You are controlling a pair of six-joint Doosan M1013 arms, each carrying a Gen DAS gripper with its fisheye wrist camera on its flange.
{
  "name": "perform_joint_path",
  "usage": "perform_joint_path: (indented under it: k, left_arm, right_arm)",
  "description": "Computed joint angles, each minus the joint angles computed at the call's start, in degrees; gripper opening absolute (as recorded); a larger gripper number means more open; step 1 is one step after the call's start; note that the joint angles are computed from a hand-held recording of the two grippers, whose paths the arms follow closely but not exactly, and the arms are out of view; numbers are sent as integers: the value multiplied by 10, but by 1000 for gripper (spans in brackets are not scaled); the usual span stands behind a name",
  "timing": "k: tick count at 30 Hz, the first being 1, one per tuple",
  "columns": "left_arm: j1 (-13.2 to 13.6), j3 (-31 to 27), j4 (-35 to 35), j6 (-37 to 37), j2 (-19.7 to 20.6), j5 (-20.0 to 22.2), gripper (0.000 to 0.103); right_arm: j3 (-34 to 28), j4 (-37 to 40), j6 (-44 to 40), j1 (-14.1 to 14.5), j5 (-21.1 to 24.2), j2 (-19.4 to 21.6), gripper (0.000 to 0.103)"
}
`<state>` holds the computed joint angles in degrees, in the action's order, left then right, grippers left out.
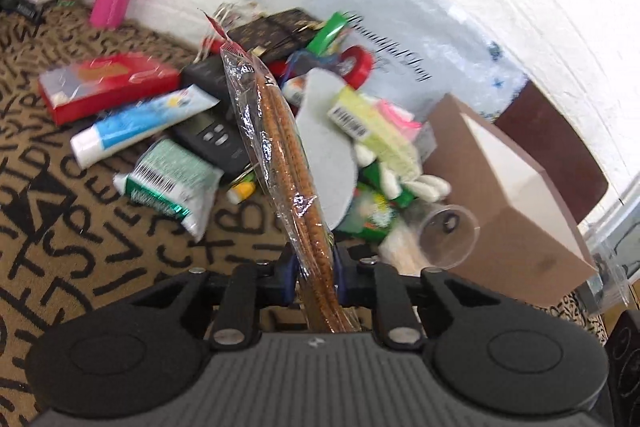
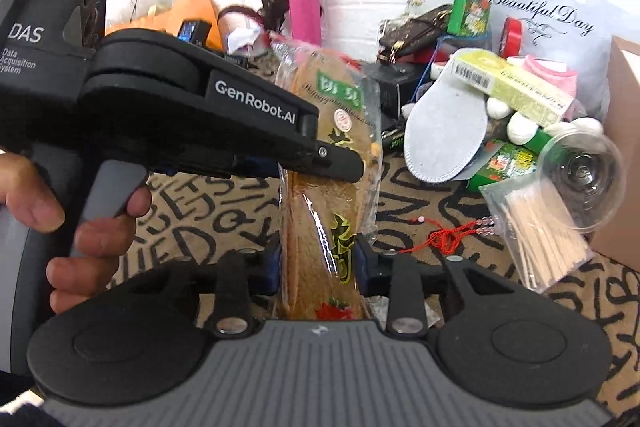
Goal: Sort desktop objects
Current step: 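Close the left gripper on the bagged insole and lift it, then carry the bagged brown insole over the cardboard box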
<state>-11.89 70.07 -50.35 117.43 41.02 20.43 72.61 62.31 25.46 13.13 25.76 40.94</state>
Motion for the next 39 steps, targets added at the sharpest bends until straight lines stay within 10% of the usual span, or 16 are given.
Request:
perform_joint_path:
  k: [18, 31, 39]
  left_arm:
    - [-42, -50, -282, 334, -6, 6, 18]
    - [-83, -188, -281, 329, 64, 74, 18]
    - [-103, -327, -211, 203, 144, 124, 18]
  right_arm:
    - [83, 517, -485, -32, -77, -70, 31]
    - [96, 869, -816, -73, -101, -87, 31]
    - [72, 989, -936, -101, -121, -69, 31]
